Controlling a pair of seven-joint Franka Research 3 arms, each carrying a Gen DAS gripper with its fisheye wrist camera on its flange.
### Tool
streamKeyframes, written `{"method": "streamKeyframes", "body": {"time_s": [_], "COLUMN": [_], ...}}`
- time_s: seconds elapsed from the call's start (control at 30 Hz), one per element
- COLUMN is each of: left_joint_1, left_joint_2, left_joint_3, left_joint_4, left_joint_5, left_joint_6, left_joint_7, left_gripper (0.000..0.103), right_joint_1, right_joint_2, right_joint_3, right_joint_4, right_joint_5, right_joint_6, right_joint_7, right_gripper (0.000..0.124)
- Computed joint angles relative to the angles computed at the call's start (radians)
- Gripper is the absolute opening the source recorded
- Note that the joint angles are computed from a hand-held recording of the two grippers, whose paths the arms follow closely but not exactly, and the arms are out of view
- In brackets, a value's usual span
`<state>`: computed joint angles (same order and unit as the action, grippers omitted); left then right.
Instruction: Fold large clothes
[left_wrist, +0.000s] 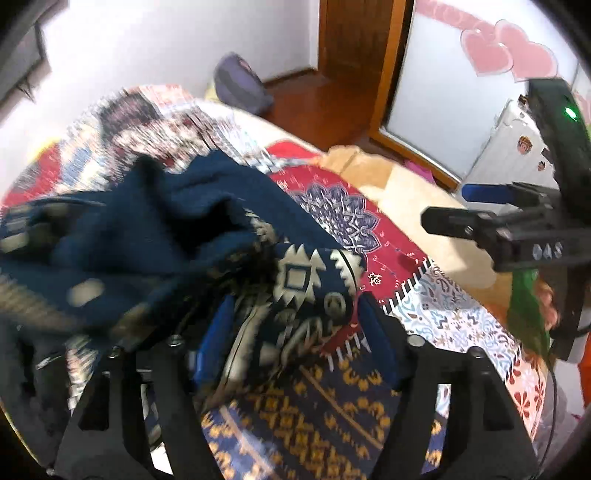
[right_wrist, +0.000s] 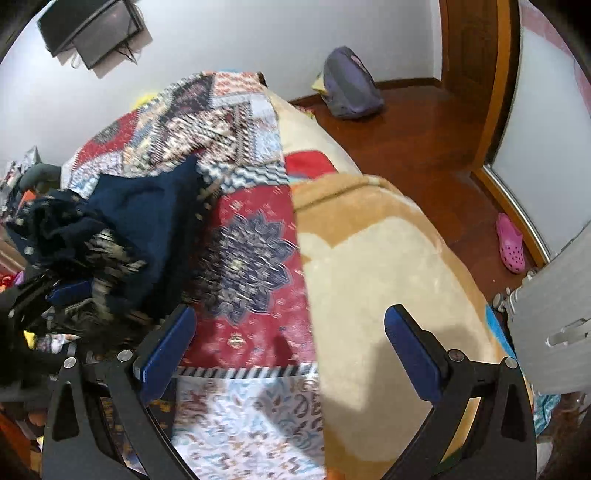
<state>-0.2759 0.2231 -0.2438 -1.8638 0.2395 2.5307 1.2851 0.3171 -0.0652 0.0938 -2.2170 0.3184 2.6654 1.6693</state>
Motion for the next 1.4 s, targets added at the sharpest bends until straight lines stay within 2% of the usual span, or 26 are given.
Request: {"method": "streamKeyframes", "body": {"time_s": [0.17,0.33,0.47,0.53,0.7,0.87,1.0,1.07,1.13,1.2,1.27,1.33,1.4], "left_joint_1": [0.003,0.066,0.122,0.144,0.177,0.181,0.165,0.169,0.174,0.179,0.182,0.184,0.183], "left_joint_2": [-0.172,-0.323,-0.388,-0.421,-0.398,-0.338,-0.248,-0.207,-0.192,-0.187,-0.187,-0.189,-0.192], "left_joint_3": [0.028,0.045,0.059,0.082,0.102,0.104,0.109,0.100,0.094,0.091,0.089,0.090,0.092], "left_joint_4": [-0.152,-0.282,-0.359,-0.409,-0.431,-0.396,-0.335,-0.312,-0.304,-0.303,-0.305,-0.307,-0.309], "left_joint_5": [0.101,0.220,0.240,0.200,0.118,0.041,-0.121,-0.111,-0.109,-0.115,-0.121,-0.102,-0.048], "left_joint_6": [0.039,0.030,0.020,0.046,0.128,0.195,0.225,0.236,0.248,0.252,0.251,0.244,0.235], "left_joint_7": [-0.147,-0.332,-0.393,-0.387,-0.363,-0.329,-0.195,-0.177,-0.158,-0.147,-0.145,-0.154,-0.192], "left_gripper": [0.070,0.073,0.073,0.073,0.073,0.073,0.073,0.074,0.075,0.081,0.083,0.083,0.083], "right_joint_1": [0.029,0.073,0.113,0.132,0.169,0.211,0.200,0.182,0.193,0.197,0.207,0.198,0.173], "right_joint_2": [-0.004,0.003,0.044,0.088,0.219,0.373,0.434,0.492,0.548,0.615,0.709,0.753,0.723], "right_joint_3": [0.018,0.042,0.064,0.075,0.091,0.051,0.028,0.021,-0.020,-0.055,-0.107,-0.117,-0.092], "right_joint_4": [0.040,0.090,0.157,0.209,0.345,0.508,0.574,0.649,0.729,0.818,0.956,1.030,0.994], "right_joint_5": [0.022,0.042,0.051,0.049,0.026,-0.128,-0.168,-0.159,-0.203,-0.241,-0.295,-0.311,-0.293], "right_joint_6": [0.032,0.052,0.057,0.047,0.030,-0.042,-0.031,-0.052,-0.088,-0.129,-0.236,-0.306,-0.288], "right_joint_7": [-0.045,-0.108,-0.167,-0.194,-0.250,-0.174,-0.189,-0.195,-0.144,-0.091,0.003,0.055,0.051], "right_gripper": [0.101,0.101,0.101,0.101,0.101,0.101,0.101,0.101,0.101,0.101,0.100,0.100,0.098]}}
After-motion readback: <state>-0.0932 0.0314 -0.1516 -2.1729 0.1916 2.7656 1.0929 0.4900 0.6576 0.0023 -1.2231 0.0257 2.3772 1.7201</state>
